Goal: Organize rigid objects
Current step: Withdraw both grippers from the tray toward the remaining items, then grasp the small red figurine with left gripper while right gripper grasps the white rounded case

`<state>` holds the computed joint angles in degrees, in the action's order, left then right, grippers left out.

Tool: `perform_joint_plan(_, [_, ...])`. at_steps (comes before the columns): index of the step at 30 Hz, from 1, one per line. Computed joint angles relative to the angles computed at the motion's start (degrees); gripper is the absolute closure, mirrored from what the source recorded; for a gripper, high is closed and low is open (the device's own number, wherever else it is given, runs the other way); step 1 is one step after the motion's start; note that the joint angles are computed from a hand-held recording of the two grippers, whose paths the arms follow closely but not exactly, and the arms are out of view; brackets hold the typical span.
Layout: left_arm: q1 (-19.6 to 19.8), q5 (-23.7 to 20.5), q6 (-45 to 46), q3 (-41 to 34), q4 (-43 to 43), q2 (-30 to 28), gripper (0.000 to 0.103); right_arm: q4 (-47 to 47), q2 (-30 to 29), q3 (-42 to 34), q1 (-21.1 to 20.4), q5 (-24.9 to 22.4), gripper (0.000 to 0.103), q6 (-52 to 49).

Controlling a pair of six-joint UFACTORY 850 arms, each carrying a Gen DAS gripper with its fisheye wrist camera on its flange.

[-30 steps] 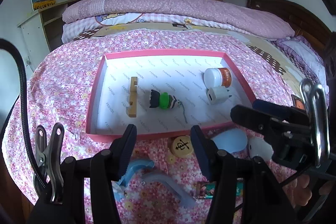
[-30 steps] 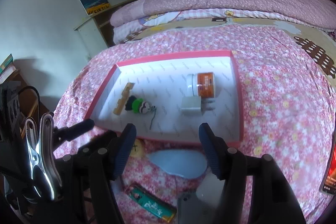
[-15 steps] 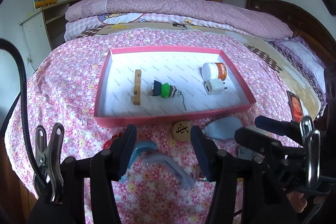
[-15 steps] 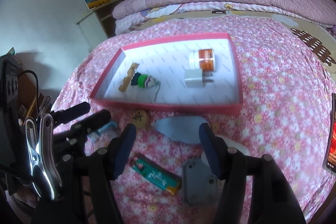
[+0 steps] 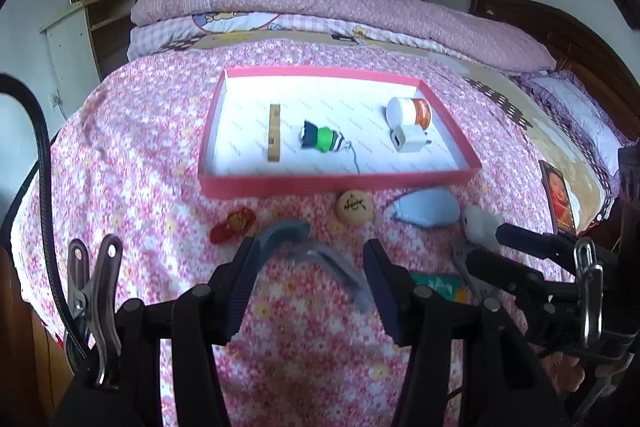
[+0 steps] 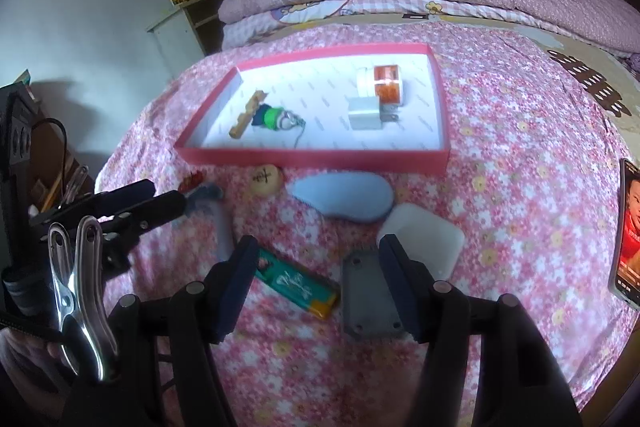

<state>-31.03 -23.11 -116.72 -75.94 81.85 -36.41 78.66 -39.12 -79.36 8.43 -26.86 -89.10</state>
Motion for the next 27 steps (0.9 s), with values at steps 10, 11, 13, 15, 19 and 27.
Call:
perform_joint_plan(10, [0.5, 0.7, -2.5, 3.2, 0.2, 1.1, 0.047, -0.4, 0.7, 2.4, -0.9, 1.2, 0.039, -1.6])
perform_joint_plan(11, [0.6, 0.6, -2.1, 3.0, -0.1, 0.9, 0.047, -0.4, 0.7, 2.7, -0.9, 1.1, 0.039, -1.8])
perform_joint_plan(13, [0.7, 0.1, -1.3, 2.6, -1.2, 0.4, 0.047, -0.2, 0.9, 3.2, -1.0, 1.0, 0.039, -2.5])
perform_joint_plan(15, [1.0, 0.2, -1.0, 2.3, -1.8, -0.1, 0.047, 0.5, 1.1, 3.8, -0.9, 1.2, 0.039, -3.8])
perform_joint_plan(19, [1.7, 0.3, -1.6, 2.3, -2.5, -0.6, 0.047, 1.4, 1.1, 4.2, -0.9, 1.0, 0.039, -5.4])
perform_joint_plan(27, [3.5, -0.8, -5.3, 2.3, -1.0, -1.0, 0.047, 1.1, 0.7, 4.1, -0.6, 0.2, 0.039, -5.3])
